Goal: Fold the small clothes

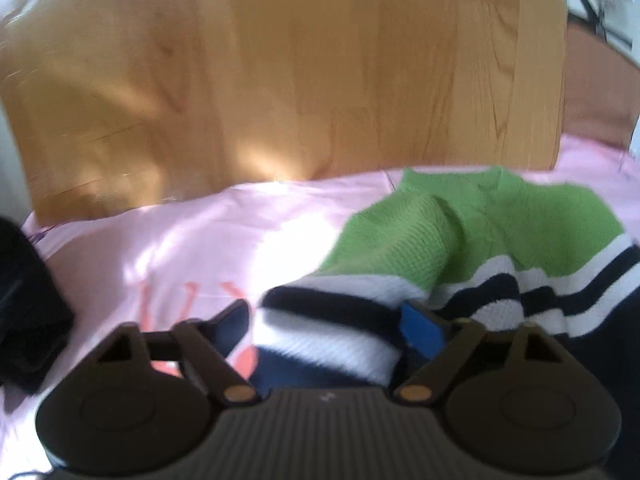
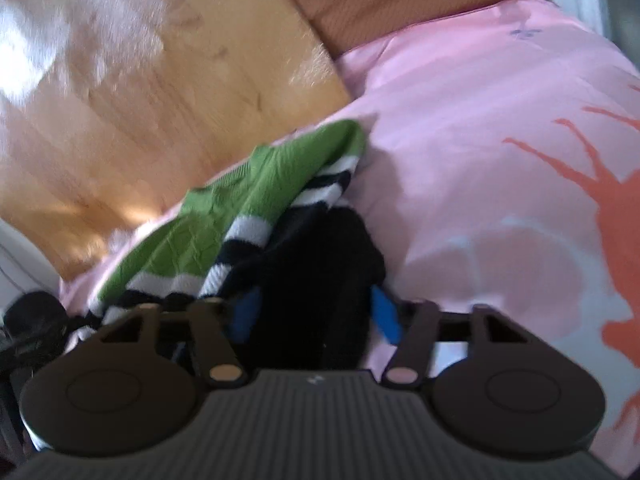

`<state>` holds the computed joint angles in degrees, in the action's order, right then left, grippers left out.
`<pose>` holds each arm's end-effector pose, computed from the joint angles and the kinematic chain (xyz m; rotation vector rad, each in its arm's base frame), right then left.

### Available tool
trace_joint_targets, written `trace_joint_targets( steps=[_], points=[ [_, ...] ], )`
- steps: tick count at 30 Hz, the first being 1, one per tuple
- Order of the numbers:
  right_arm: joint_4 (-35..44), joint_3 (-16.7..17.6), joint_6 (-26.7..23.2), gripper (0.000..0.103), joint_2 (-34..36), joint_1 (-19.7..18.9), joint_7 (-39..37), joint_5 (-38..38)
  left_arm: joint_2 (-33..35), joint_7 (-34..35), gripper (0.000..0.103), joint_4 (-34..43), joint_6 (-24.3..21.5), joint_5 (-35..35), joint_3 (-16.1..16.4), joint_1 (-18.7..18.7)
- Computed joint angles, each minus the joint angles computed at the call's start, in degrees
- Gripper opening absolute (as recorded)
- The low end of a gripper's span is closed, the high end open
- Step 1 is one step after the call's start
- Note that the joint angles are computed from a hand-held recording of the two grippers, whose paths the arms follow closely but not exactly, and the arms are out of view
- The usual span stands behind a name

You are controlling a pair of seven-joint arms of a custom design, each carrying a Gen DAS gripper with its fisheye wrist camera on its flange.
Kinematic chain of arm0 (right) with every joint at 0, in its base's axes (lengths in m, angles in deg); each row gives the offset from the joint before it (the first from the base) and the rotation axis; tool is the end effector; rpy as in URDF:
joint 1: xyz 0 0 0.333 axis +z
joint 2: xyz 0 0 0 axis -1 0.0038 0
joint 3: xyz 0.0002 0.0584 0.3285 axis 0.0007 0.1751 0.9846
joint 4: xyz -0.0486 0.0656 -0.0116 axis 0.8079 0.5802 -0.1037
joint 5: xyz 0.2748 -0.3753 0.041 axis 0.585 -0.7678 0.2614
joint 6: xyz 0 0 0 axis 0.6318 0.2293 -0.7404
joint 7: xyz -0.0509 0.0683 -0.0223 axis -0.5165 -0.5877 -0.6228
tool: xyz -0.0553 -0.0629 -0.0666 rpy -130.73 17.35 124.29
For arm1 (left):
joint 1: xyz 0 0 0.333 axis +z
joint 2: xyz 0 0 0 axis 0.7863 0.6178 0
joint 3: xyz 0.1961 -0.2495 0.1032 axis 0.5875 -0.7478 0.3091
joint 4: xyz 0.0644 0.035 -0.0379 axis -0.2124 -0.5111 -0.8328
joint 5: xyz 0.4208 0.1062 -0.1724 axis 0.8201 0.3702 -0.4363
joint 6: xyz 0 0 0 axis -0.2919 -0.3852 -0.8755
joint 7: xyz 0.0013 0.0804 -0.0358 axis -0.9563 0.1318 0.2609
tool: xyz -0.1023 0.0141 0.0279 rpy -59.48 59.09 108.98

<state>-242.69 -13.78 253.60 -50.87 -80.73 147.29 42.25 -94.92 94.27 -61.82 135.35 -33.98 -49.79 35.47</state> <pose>0.3698 0.2216 0.4553 -1.2408 2.0301 -0.3469 0.5058 -0.0168 0.4468 -1.3887 2.1308 -0.8058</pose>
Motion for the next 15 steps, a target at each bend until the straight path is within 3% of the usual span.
trace_joint_targets(
  steps=[1,3,6,8,10,13,15],
  points=[
    [0.2,-0.5,-0.2,0.041,0.1,0.2,-0.6,-0.1,1.1,-0.5,0.059,0.5,0.0,0.9,-0.9,0.5],
    [-0.4,-1.6,1.0,0.043,-0.7,0.7,-0.6,0.9,1.8,1.7,0.031,1.3,-0.1,-0.8,0.5,-1.2],
    [-1.5,-3.8,2.6,0.049,-1.8,2.2,-1.5,3.1,2.1,4.1,0.013,1.6,2.8,-2.6,1.2,-1.7],
    [-1.6,-3.6,2.3,0.052,-2.5,2.2,-2.5,3.6,2.0,6.1,0.013,1.8,5.8,-4.6,3.7,-3.2],
    [-1.4,-2.6,2.1,0.052,-3.1,1.6,-3.1,3.4,2.3,5.8,0.012,3.3,5.6,-5.9,6.5,-3.6],
    [-1.1,-4.7,3.5,0.053,-1.6,3.9,-5.7,4.9,3.9,0.7,0.012,4.7,4.6,-3.8,3.9,2.1],
    [0.5,-5.8,3.4,0.053,1.7,5.2,-8.4,5.7,3.7,0.8,0.021,5.7,-2.1,-1.6,3.6,4.3]
  ],
)
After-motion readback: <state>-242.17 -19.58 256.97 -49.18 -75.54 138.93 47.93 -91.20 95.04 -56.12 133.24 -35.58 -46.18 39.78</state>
